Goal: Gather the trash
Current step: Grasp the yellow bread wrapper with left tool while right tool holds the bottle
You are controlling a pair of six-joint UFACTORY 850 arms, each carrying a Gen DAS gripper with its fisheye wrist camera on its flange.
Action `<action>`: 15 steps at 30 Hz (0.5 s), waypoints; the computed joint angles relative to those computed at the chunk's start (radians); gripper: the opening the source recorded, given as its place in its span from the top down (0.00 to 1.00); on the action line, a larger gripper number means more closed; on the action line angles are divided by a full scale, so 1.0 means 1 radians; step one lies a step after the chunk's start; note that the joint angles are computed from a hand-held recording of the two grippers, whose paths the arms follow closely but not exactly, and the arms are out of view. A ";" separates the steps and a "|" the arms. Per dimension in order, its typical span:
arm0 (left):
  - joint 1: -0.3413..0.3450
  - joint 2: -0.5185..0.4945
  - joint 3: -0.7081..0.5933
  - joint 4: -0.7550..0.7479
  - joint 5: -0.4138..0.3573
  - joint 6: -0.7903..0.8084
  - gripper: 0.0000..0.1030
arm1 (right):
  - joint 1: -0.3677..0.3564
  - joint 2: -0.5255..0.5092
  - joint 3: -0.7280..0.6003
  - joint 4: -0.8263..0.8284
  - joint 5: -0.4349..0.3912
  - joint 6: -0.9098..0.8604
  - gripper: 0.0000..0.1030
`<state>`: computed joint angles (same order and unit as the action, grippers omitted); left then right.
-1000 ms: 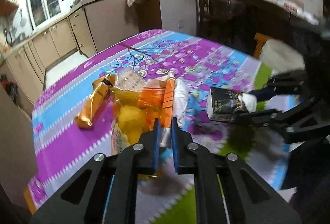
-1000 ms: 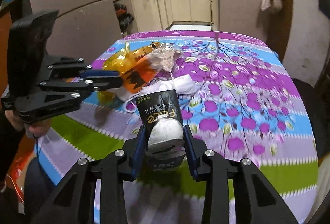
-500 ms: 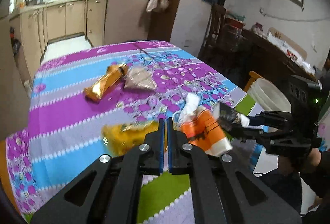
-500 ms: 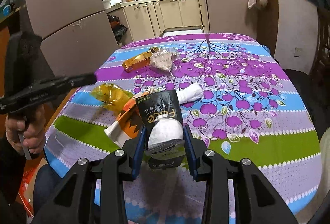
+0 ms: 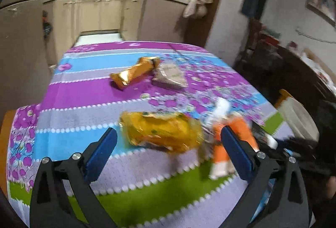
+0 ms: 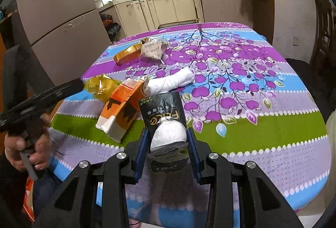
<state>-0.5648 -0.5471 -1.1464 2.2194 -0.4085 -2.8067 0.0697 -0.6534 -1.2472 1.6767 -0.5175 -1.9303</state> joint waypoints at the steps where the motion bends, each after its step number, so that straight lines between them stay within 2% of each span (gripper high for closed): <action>1: 0.002 -0.010 -0.013 -0.015 0.000 0.008 0.07 | -0.002 -0.001 -0.001 0.001 -0.001 0.001 0.63; 3: 0.004 -0.029 -0.038 -0.042 0.013 0.070 0.07 | -0.005 -0.007 -0.008 -0.010 -0.007 0.019 0.63; 5: 0.007 -0.056 -0.073 -0.132 0.037 0.183 0.07 | -0.007 -0.012 -0.015 -0.023 -0.013 0.036 0.63; 7: 0.016 -0.068 -0.087 -0.132 0.071 0.187 0.07 | -0.005 -0.015 -0.017 -0.024 -0.015 0.036 0.63; 8: 0.025 -0.071 -0.090 -0.087 0.096 0.138 0.12 | -0.004 -0.016 -0.017 -0.024 -0.014 0.035 0.63; 9: 0.029 -0.072 -0.087 -0.047 0.101 0.094 0.22 | -0.003 -0.017 -0.018 -0.020 -0.013 0.033 0.63; 10: 0.029 -0.072 -0.088 -0.042 0.108 0.087 0.24 | -0.002 -0.018 -0.018 -0.014 -0.011 0.028 0.63; 12: 0.028 -0.073 -0.090 -0.041 0.119 0.094 0.35 | -0.003 -0.017 -0.015 0.005 -0.009 0.014 0.63; 15: 0.020 -0.076 -0.098 -0.091 0.114 0.155 0.41 | -0.002 -0.007 0.000 0.057 0.001 -0.032 0.63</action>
<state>-0.5446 -0.6235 -1.2448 2.1285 -0.2945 -2.6513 0.0679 -0.6600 -1.2469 1.7337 -0.5165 -1.9618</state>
